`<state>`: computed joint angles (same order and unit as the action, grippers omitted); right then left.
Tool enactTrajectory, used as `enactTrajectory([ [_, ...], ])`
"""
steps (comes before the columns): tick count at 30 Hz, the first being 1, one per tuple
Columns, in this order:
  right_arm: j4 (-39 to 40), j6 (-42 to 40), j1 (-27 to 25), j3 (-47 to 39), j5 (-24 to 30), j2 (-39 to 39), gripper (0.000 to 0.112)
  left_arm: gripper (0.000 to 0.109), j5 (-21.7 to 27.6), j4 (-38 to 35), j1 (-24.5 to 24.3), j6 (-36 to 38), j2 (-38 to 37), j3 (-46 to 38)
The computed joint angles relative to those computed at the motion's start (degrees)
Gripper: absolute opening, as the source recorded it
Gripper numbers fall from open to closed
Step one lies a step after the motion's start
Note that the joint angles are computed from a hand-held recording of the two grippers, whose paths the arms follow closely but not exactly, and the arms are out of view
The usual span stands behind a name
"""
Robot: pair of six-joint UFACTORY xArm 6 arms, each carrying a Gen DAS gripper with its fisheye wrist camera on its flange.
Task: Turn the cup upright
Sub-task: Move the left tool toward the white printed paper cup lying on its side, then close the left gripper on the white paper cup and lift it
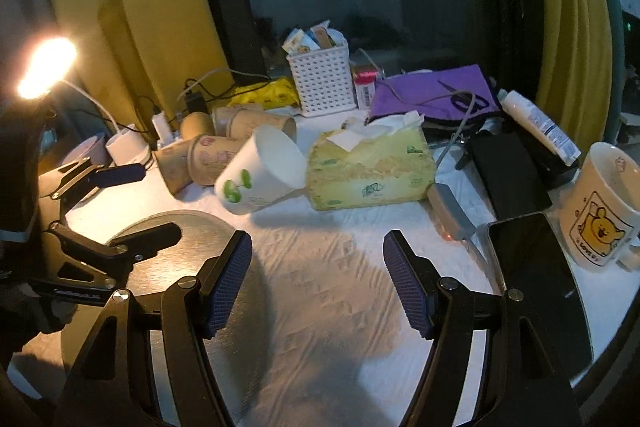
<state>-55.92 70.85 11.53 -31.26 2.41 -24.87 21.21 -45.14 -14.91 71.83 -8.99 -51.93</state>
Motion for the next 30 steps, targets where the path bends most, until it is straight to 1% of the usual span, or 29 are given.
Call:
enactTrajectory([
  [3, 1.9, -2.1, -1.4, -0.7, -2.1, 2.5, 0.072, 0.092, -2.6, 2.2, -1.5, -1.0, 3.3, -2.1],
  [7, 7.3, -7.6, -2.5, -1.1, -4.6, 5.1, 0.072, 0.092, -3.6, 5.7, -2.7, -3.0, 7.1, -4.8],
  [10, 18.3, -18.1, -1.6, -0.7, -6.0, 7.2, 0.072, 0.092, -4.9, 7.6, -3.8, -2.9, 9.5, -6.4],
  [12, 21.5, -21.4, -1.4, -1.0, -6.4, 8.4, 0.072, 0.092, -5.8, 9.2, -4.4, -3.2, 10.8, -7.1],
  [13, 24.4, -23.9, -1.1, -0.9, -6.8, 8.8, 0.072, 0.092, -6.2, 10.2, -4.7, -3.6, 11.4, -7.5],
  [14, 28.7, -27.8, -0.6, -0.7, -7.2, 9.1, 0.072, 0.092, -6.3, 11.4, -4.8, -4.3, 12.1, -8.0],
  [16, 34.1, -32.5, 0.1, -0.5, -7.7, 9.5, 0.072, 0.092, -6.5, 12.8, -5.1, -4.9, 13.4, -9.1],
  [20, 41.3, -38.7, 1.2, -0.8, -7.9, 10.3, 0.072, 0.091, -7.0, 13.6, -5.4, -4.6, 14.9, -10.0],
  [21, 41.7, -39.1, 1.3, -1.0, -7.8, 10.6, 0.072, 0.091, -7.3, 13.6, -5.5, -4.4, 15.2, -10.1],
  [23, 45.4, -42.4, 1.9, -1.0, -7.7, 10.9, 0.072, 0.073, -7.1, 15.5, -5.4, -5.9, 15.8, -10.5],
  [24, 46.4, -43.3, 2.1, -1.2, -7.7, 11.1, 0.072, 0.07, -7.8, 16.7, -5.4, -7.0, 16.1, -10.5],
  [25, 47.2, -44.0, 2.3, -1.1, -7.7, 11.1, 0.072, 0.064, -8.3, 17.2, -5.3, -7.6, 16.4, -10.5],
  [28, 46.5, -43.4, 2.1, -1.0, -7.4, 10.8, 0.072, 0.064, -7.3, 14.6, -5.0, -6.0, 16.2, -10.8],
  [30, 43.2, -40.4, 1.6, -0.9, -7.2, 10.3, 0.072, 0.063, -7.0, 12.6, -5.0, -4.3, 15.7, -10.4],
])
